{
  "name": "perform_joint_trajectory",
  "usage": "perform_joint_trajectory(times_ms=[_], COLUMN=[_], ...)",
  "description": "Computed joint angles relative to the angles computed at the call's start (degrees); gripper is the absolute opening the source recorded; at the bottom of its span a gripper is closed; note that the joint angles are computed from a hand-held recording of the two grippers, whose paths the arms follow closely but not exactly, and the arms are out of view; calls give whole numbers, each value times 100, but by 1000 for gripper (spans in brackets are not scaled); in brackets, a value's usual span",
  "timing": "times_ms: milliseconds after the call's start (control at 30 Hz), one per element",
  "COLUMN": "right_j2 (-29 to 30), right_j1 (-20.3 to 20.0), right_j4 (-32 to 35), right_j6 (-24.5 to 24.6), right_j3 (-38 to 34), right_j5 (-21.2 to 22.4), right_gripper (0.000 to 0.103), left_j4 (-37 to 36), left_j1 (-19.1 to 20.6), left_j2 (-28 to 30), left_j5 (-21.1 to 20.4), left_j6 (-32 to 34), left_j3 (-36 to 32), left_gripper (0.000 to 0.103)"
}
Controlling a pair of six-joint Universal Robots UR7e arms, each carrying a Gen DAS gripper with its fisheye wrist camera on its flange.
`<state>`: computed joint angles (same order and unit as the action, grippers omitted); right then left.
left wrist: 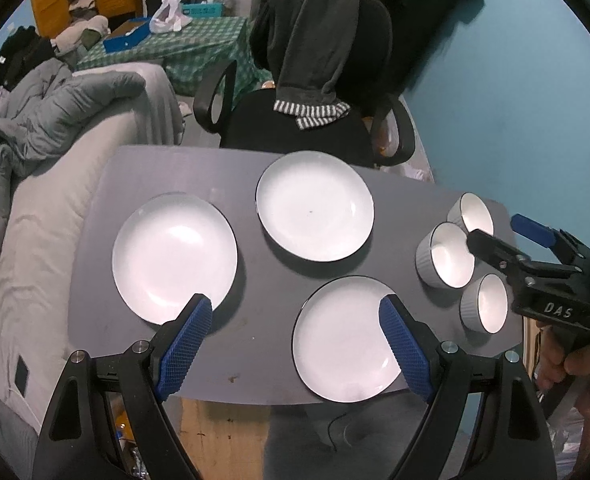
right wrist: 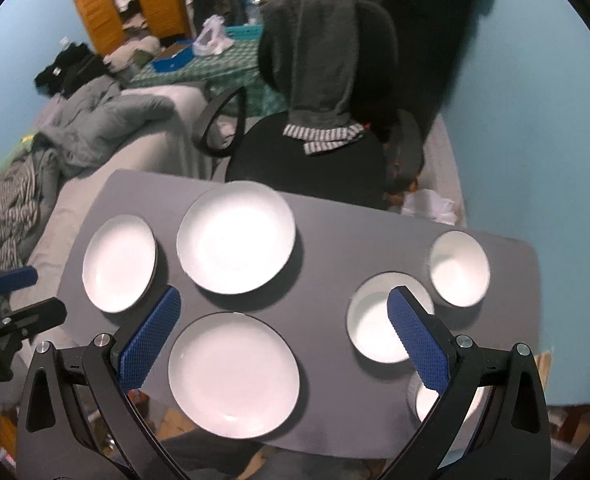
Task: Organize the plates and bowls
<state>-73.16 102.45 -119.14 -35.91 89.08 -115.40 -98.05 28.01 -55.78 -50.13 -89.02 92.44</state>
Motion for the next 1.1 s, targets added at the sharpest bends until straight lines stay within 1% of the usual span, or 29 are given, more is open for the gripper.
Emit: perform_joint_trajectory(times_ms=[133, 367, 533, 633, 733, 833, 1000, 1100], right_j2=[54, 140, 233, 290, 289, 282, 317, 327], right_j1=[-70, -246, -429, -519, -620, -708, -838, -893], right_j4=[-104, -69, 74, 127, 275, 268, 340, 447], right_j6=[-326, -544, -583, -585, -595, -643, -548, -486], right_j3=[216, 420, 521, 613, 689, 769, 799, 772], right_j5=[24, 138, 148, -15, -105, -233, -352, -360], right_gripper=[101, 101, 101, 101, 97, 96, 95, 91], left_j4=[-396, -1211, -1240, -1431, -1650, -1840, -2104, -2223], left_j1=[92, 267, 349, 385, 451, 528, 648, 668], left_j2=[-49, -100, 31, 92, 187, 293, 405, 448], left_j5=[-150, -423, -515, -546, -640, -777, -1035, -1088], left_j6=[42, 98, 214, 356, 491, 551, 572, 594], left_j3=[318, 864, 928, 1021, 1085, 1127, 1233, 1286], left_gripper=[87, 87, 87, 87, 87, 87, 87, 87])
